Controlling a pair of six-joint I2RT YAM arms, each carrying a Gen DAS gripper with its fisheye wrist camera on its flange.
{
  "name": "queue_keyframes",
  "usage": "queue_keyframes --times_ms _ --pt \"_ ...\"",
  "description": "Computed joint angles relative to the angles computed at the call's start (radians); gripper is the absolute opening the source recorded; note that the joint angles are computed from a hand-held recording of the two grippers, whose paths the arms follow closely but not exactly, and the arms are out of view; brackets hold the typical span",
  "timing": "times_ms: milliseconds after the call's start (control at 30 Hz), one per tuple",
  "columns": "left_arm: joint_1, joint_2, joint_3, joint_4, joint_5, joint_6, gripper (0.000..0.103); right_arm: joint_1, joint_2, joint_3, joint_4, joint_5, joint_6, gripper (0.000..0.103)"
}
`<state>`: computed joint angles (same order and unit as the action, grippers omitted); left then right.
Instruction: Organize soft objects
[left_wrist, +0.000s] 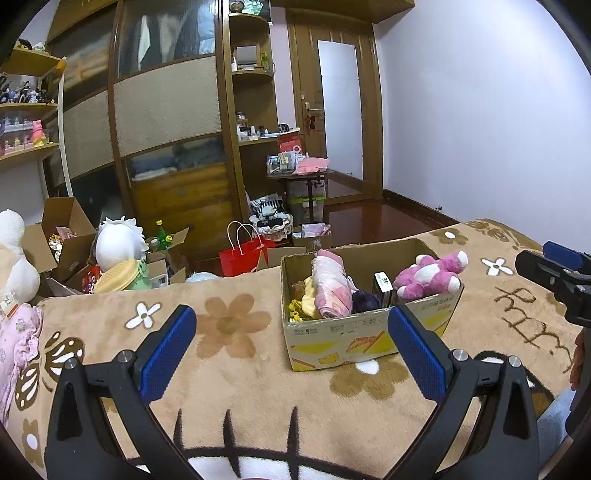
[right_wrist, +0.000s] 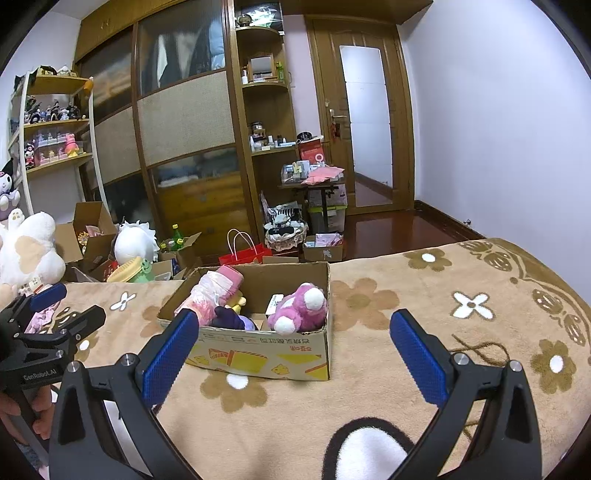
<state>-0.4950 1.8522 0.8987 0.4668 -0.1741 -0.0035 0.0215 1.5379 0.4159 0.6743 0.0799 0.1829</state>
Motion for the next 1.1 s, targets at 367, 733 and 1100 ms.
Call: queue_keyframes --times_ms 367,733,1100 --pt "-0.008 0.007 0.008 -0.008 -0.012 -0.001 0.103 -0.016 0.031 0.004 0.020 -0.002 0.002 0.103" --pt "-0.008 0.004 0.000 -0.001 -0.024 0.004 0.103 -0.027 0.025 0.005 0.008 -0.020 -0.007 0.103" --pt "-0.012 -0.012 -0.012 0.010 -0.030 0.014 0.103 -0.032 0.035 0.011 0.006 -0.016 -0.018 0.103"
